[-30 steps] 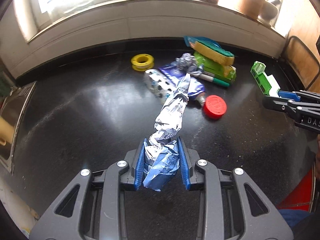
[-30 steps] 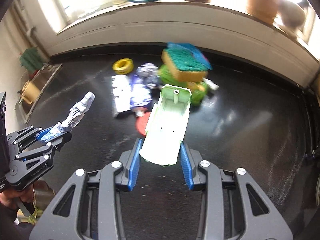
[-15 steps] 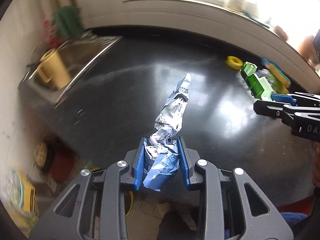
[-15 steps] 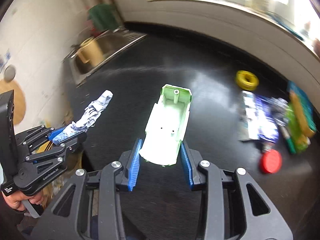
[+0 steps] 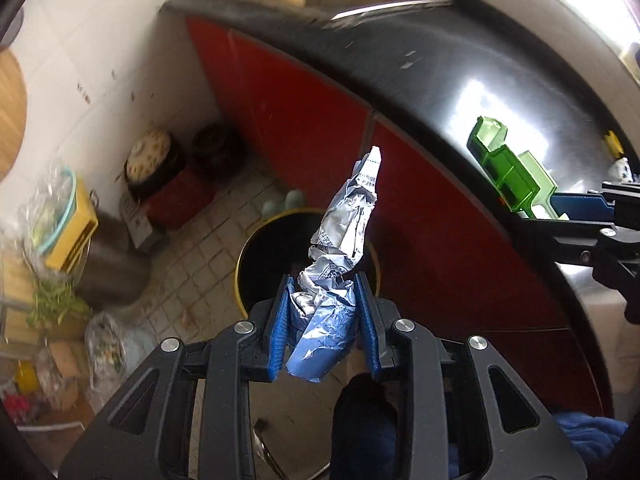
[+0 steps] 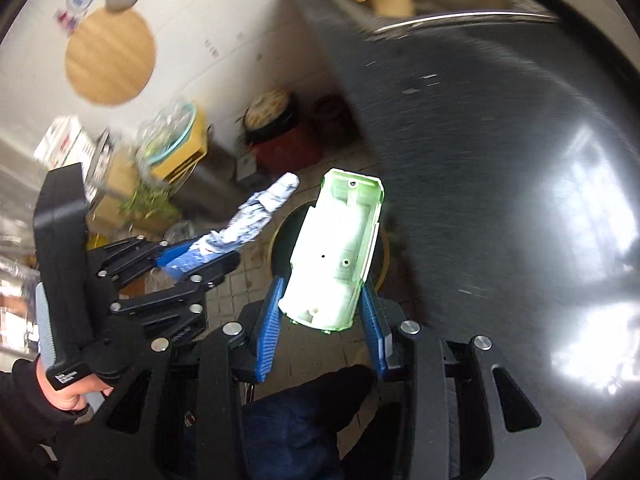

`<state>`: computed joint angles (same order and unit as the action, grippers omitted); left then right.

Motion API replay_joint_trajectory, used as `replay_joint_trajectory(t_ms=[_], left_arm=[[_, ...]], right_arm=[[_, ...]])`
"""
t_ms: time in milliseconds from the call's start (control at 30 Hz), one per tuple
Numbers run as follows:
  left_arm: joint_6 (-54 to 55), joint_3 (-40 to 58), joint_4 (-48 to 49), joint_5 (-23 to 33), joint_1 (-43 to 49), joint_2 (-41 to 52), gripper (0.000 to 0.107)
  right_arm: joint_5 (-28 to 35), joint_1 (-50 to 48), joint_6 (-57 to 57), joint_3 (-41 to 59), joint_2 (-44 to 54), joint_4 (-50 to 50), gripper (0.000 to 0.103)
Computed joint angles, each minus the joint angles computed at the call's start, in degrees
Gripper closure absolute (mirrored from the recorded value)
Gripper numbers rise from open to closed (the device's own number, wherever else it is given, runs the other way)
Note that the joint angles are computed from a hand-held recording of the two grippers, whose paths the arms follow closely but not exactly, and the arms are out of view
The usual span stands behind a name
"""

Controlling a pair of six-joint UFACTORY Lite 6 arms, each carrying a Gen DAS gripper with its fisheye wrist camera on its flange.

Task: Collect trash
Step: 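Carry foil and tray over the bin and open both tools to drop them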

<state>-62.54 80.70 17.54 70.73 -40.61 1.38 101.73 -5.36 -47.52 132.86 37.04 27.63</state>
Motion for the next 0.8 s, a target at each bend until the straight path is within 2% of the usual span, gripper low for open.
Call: replay_joint_trajectory(t_ms=[100, 233, 300, 533, 700, 733, 767, 800], left_arm=[[-0.05, -12.04, -2.02, -5.44, 3.22, -5.94, 0.077], [1.17, -24.71, -3.82, -13.78, 7.81, -10.45, 0.077], [1.72, -28.06, -3.95, -16.28, 9.32, -11.41, 0.077], [4.34, -32.11, -4.85, -22.61, 13.67, -10.35, 0.077], [7.17, -34.01, -5.99, -25.4, 15.93, -10.83, 0.075], [7.17, -34.02, -5.82, -25.3, 15.85, -11.02, 0.068], [7.81, -34.36, -5.94, -25.58, 16.19, -11.3, 0.062], [7.67, -34.47, -5.35, -25.39, 16.26, -11.46, 0.046]], right_arm=[[-6.82, 6.45, 0.34, -12.03, -4.59, -2.22, 0.066], [-13.16, 12.89, 3.81, -18.75, -4.96, -4.93, 0.066], [-16.4, 15.63, 4.91, -20.25, -3.77, -6.52, 0.066], [-20.77, 18.5, 5.45, -20.57, 0.28, -9.11, 0.066], [-20.98, 19.18, 5.08, -19.56, 0.79, -9.45, 0.064], [-21.23, 19.62, 5.04, -19.3, 0.98, -9.48, 0.061], [-21.03, 19.82, 5.08, -18.71, 1.3, -9.62, 0.052], [-21.21, 19.77, 4.89, -18.57, 1.16, -9.57, 0.044]])
